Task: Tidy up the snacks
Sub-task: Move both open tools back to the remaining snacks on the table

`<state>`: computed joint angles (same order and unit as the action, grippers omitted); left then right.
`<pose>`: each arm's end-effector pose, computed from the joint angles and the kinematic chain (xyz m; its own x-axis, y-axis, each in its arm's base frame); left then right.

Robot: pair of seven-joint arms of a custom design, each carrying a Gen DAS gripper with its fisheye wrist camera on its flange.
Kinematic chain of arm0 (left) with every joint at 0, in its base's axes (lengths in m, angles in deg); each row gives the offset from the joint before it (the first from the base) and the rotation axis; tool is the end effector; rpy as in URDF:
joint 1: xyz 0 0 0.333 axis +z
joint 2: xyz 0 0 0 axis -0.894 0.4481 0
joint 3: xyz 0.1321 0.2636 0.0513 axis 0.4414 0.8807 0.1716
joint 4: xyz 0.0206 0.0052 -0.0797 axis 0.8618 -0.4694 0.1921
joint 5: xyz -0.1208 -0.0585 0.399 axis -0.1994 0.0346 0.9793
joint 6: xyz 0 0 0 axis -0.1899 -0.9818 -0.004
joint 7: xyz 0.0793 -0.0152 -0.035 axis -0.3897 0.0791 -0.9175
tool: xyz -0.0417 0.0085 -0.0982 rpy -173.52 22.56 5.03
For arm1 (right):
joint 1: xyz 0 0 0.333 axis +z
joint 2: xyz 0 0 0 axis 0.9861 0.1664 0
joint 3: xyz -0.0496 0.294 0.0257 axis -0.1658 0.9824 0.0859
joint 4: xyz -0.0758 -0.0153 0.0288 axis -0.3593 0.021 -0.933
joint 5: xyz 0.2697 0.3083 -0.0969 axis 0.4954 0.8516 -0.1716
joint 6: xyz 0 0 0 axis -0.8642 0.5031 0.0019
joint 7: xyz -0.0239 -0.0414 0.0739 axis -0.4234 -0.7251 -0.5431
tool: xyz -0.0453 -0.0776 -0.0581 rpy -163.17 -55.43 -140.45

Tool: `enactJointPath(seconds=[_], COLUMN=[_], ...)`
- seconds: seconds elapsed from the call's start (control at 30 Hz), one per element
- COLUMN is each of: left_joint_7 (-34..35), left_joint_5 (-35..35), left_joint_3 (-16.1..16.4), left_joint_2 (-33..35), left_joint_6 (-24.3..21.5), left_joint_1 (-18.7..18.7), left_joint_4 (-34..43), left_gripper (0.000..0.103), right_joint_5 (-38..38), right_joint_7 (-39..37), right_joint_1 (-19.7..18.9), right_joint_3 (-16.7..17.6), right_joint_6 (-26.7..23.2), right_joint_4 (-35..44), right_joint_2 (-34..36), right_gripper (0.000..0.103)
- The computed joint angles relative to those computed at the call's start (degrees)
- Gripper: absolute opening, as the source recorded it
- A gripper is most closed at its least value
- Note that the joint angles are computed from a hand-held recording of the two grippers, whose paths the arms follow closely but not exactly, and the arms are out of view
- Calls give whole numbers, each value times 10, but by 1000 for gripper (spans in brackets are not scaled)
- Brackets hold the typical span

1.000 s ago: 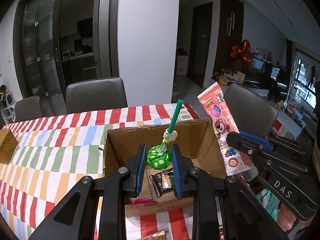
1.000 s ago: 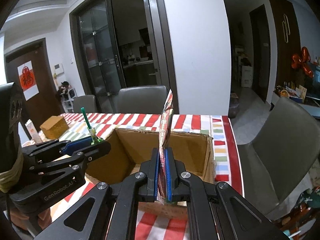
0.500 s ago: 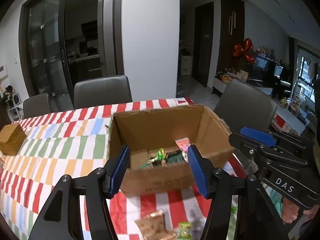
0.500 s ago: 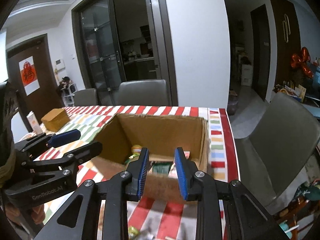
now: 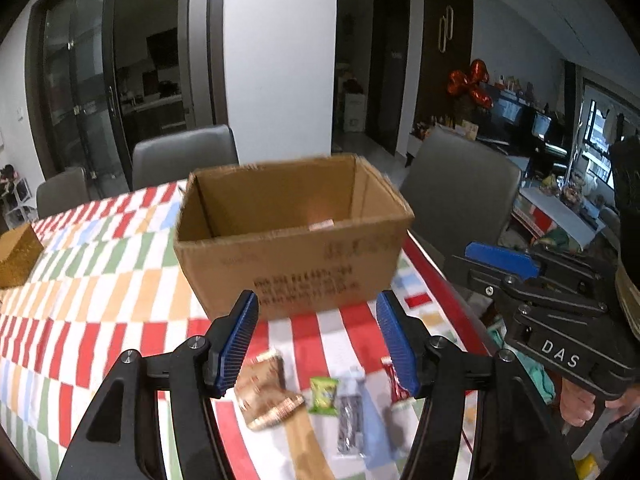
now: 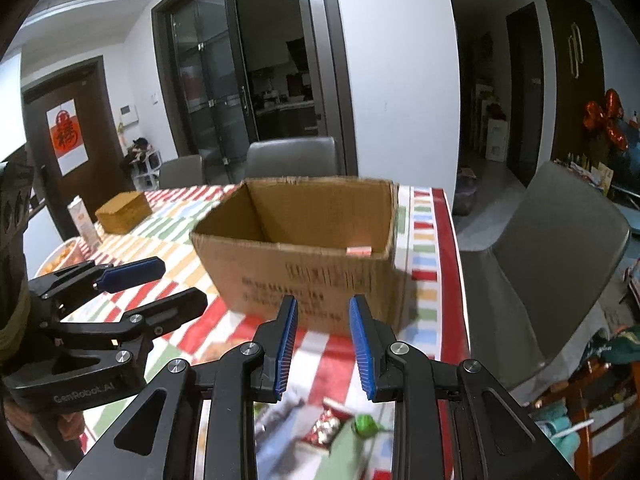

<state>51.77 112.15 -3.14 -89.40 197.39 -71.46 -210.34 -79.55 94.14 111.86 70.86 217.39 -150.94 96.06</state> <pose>0.5135 -0.2527 0.4966 -0.0742 -0.9968 0.0297 -0.6429 0.0250 -0.7655 0.5620 0.3746 0.4887 0.4657 -0.8790 -0.1028 -0.5484 -0.1954 -0.8131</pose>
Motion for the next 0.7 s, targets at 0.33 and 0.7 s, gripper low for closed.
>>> enactJointPath(seconds=[0.33,0.7], left_joint_7=[38,98], left_joint_5=[-74,-169], left_joint_3=[0,9], left_joint_2=[0,50], left_joint_6=[-29,-48], left_joint_1=[-32,-54], left_joint_4=[-44,-36], left_gripper=[61,59], right_joint_5=[49,99], right_joint_7=[-64,-125], right_joint_1=[-31,-47], right_joint_3=[36,48], right_joint_6=[-47,-119], right_joint_4=[-46,-48], right_joint_2=[-18,1], right_gripper=[28,28])
